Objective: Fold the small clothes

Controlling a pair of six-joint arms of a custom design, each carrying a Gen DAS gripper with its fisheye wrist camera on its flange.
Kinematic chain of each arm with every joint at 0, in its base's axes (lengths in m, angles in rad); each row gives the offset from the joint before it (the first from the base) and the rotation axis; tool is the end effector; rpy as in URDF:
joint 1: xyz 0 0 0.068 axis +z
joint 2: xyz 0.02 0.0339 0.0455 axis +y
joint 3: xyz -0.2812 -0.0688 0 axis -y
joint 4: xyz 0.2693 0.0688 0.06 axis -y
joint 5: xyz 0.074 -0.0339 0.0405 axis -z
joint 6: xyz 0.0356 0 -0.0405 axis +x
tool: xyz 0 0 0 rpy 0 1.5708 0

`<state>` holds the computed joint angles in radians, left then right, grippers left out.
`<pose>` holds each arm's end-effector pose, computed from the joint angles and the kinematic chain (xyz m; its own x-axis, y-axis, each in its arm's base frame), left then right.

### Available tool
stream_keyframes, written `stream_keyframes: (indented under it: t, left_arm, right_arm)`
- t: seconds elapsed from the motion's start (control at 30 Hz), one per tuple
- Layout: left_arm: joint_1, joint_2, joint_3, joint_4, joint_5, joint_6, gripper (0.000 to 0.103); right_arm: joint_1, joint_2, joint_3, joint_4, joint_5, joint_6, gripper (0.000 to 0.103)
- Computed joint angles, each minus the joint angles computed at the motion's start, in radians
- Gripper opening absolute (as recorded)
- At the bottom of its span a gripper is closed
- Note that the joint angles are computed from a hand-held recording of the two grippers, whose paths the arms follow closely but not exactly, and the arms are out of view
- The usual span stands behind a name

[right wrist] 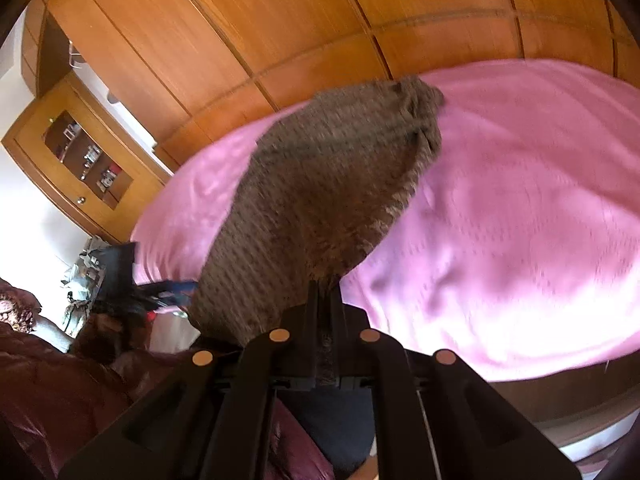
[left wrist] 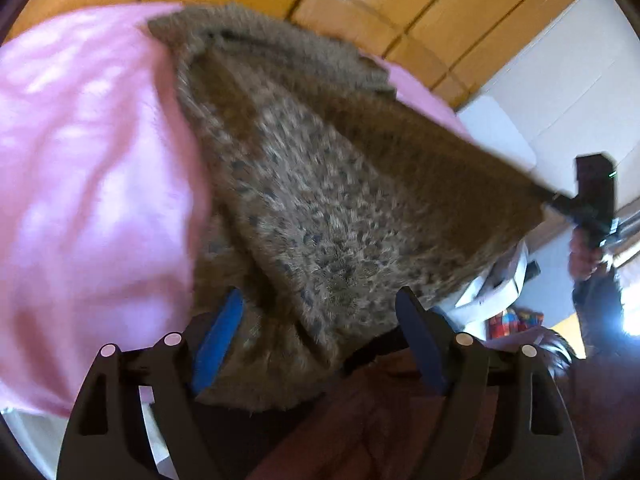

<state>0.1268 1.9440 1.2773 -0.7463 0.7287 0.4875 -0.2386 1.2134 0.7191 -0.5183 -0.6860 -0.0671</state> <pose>0.3870 0.0254 0.1567 -0.8611 0.2425 -0.4469 0.4672 0.7240 -0.5074 0.2394 -0.0350 0.2159 -0.8127 0.1443 -0.5645 -0.1981 0.8427 0.5006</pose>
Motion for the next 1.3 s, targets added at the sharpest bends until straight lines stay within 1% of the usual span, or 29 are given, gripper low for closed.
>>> stream_keyframes:
  t: [0.03,0.07,0.1,0.13,0.17,0.23,0.27,0.3,0.33,0.37,0.47,0.53,0.57,0.6,0.63,0.67,0.7,0.8,0.83,0.87,0.9,0.93,0.97,1.0,1.07,1.13,1.17,1.23,1.3]
  left_arm:
    - [-0.011,0.023,0.009,-0.004,-0.016,0.008,0.055]
    - [-0.034,0.037,0.021,-0.006,-0.046,0.007,0.022]
    - [-0.055,0.036,0.024,0.003,-0.093,0.017,0.008]
    - [-0.051,0.037,0.040,-0.017,-0.080,0.031,0.006]
    - [-0.021,0.037,0.081,-0.082,0.008,0.054,0.006]
    - [0.042,0.007,0.132,-0.182,0.146,0.083,0.006]
    - [0.098,-0.001,0.185,-0.272,0.248,0.116,0.005]
    - [0.138,-0.004,0.219,-0.334,0.305,0.146,0.005]
    - [0.174,-0.002,0.252,-0.386,0.350,0.171,0.005]
    - [0.203,0.005,0.278,-0.420,0.368,0.189,0.005]
    - [0.216,0.037,0.266,-0.382,0.281,0.157,0.005]
    - [0.182,0.059,0.204,-0.303,0.166,0.129,0.005]
    - [0.164,0.069,0.175,-0.262,0.111,0.113,0.005]
    - [0.152,0.094,0.154,-0.241,0.081,0.100,0.005]
    - [0.149,0.115,0.138,-0.223,0.063,0.096,0.005]
    - [0.146,0.121,0.127,-0.207,0.052,0.090,0.005]
    - [0.147,0.124,0.109,-0.181,0.041,0.080,0.005]
    - [0.163,0.118,0.087,-0.162,0.064,0.074,0.005]
    - [0.163,0.103,0.073,-0.138,0.073,0.044,0.006]
    - [0.174,0.109,0.084,-0.146,0.088,0.043,0.010]
    - [0.183,0.113,0.086,-0.135,0.110,0.032,0.015]
    - [0.188,0.109,0.080,-0.116,0.123,0.009,0.028]
    - [0.185,0.097,0.070,-0.098,0.129,-0.020,0.033]
    - [0.181,0.109,0.079,-0.090,0.134,-0.038,0.033]
    - [0.173,0.116,0.096,-0.143,0.116,0.015,0.033]
    - [0.179,0.099,0.087,-0.185,0.111,0.085,0.033]
    - [0.184,0.099,0.087,-0.185,0.105,0.089,0.033]
    - [0.199,0.109,0.085,-0.179,0.092,0.074,0.033]
    - [0.206,0.146,0.106,-0.195,0.117,0.061,0.034]
  right_arm:
    - [0.007,-0.008,0.004,0.004,0.002,0.008,0.005]
    - [0.007,-0.017,0.002,0.003,0.002,0.009,0.005]
    - [0.014,-0.022,0.011,0.002,0.011,0.013,0.005]
    - [0.014,-0.026,0.022,-0.008,0.016,0.006,0.005]
    - [0.003,-0.030,0.027,-0.020,0.014,-0.011,0.005]
    - [-0.014,-0.055,0.044,-0.048,0.014,-0.030,0.005]
    - [-0.042,-0.073,0.050,-0.062,-0.018,-0.037,0.005]
    - [-0.064,-0.083,0.051,-0.066,-0.052,-0.040,0.004]
    - [-0.078,-0.088,0.044,-0.054,-0.086,-0.036,0.000]
    - [-0.092,-0.088,0.040,-0.051,-0.111,-0.041,0.000]
    - [-0.070,-0.024,0.025,-0.041,-0.056,-0.054,0.000]
    - [-0.023,0.048,0.010,-0.017,0.035,-0.055,0.000]
    - [-0.011,0.076,0.001,-0.010,0.061,-0.056,0.003]
    - [-0.007,0.103,-0.015,0.003,0.081,-0.055,0.008]
    - [-0.001,0.119,-0.031,0.027,0.115,-0.043,0.040]
    - [0.005,0.137,-0.045,0.052,0.147,-0.029,0.062]
    - [0.005,0.157,-0.066,0.097,0.160,-0.006,0.078]
    - [0.020,0.265,-0.080,0.223,0.154,0.062,0.078]
    - [0.033,0.299,-0.080,0.262,0.160,0.082,0.078]
    - [0.046,0.332,-0.080,0.292,0.162,0.097,0.076]
    - [0.067,0.384,-0.065,0.316,0.176,0.114,0.067]
    - [0.087,0.423,-0.050,0.319,0.193,0.114,0.043]
    - [0.111,0.459,-0.031,0.313,0.218,0.108,0.030]
    - [0.130,0.473,-0.025,0.305,0.248,0.096,0.007]
    - [0.119,0.426,-0.040,0.277,0.237,0.054,0.007]
    - [0.057,0.310,-0.078,0.222,0.206,-0.017,0.006]
    - [0.012,0.283,-0.081,0.189,0.190,-0.043,0.006]
    - [-0.046,0.300,-0.072,0.167,0.219,-0.057,0.001]
    - [-0.051,0.375,-0.057,0.180,0.220,-0.043,0.002]
